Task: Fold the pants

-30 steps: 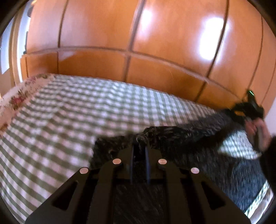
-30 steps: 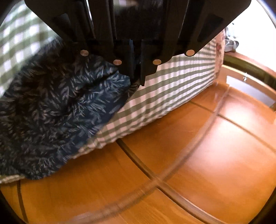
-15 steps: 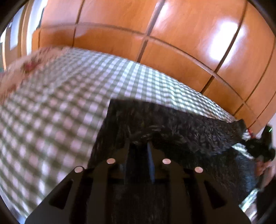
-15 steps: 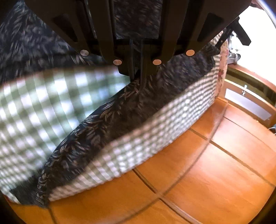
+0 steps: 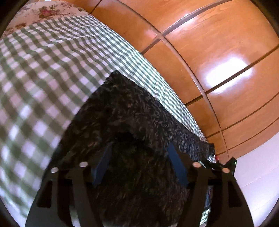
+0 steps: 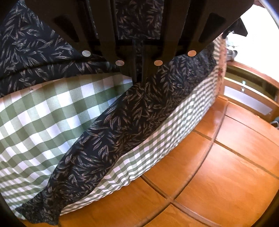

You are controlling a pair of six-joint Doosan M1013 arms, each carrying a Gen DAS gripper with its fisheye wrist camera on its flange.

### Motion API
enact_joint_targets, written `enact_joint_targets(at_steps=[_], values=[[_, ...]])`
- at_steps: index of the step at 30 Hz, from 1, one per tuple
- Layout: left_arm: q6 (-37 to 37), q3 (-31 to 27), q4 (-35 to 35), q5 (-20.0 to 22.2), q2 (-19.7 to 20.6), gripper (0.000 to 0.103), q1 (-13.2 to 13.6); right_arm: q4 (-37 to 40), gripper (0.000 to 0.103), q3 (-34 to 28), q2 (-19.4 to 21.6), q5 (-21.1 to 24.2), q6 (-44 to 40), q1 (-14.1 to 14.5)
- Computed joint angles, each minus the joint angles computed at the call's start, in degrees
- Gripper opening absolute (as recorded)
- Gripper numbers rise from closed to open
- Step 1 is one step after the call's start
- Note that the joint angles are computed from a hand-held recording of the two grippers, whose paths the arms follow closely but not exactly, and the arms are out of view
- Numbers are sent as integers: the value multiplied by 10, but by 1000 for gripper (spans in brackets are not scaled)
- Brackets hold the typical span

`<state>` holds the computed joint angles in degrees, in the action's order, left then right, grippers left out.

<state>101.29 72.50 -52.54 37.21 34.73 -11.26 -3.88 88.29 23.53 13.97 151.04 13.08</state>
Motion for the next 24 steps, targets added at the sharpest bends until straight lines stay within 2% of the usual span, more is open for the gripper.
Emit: enact_joint_targets(at_steps=[2,4,5,6,7,9,11,12,15,16,20,24], values=[[-28,-20,9,13,14,70,-2,32,4,4,-1,-11,-24,-2],[-59,-36,30,12,24,70,-6,52,16,6,-2,-18,-39,-4],[-66,-40,33,13,27,69,-6,39,30,9,-3,-23,-21,-4],[-74,-45,31,14,30,68,-6,29,34,12,-5,-32,-7,-5],[-80,-50,34,15,34,64,-7,40,34,14,-6,-39,-13,-6],[-92,-64,52,20,41,37,-8,46,34,15,-6,-45,-10,-10],[-101,-79,72,28,50,22,-10,13,34,12,-5,-43,28,-11],[-98,-80,70,31,50,17,-9,-17,34,10,-3,-38,63,-11],[-101,-89,73,29,55,9,-9,-29,34,9,-1,-32,88,-12],[-100,-89,76,22,54,9,-10,-39,34,10,-1,-34,101,-13],[-80,-93,83,15,49,8,-13,-119,3,6,-4,-15,164,-11],[-73,-108,96,19,47,8,-12,-181,2,-13,-7,22,181,-3]])
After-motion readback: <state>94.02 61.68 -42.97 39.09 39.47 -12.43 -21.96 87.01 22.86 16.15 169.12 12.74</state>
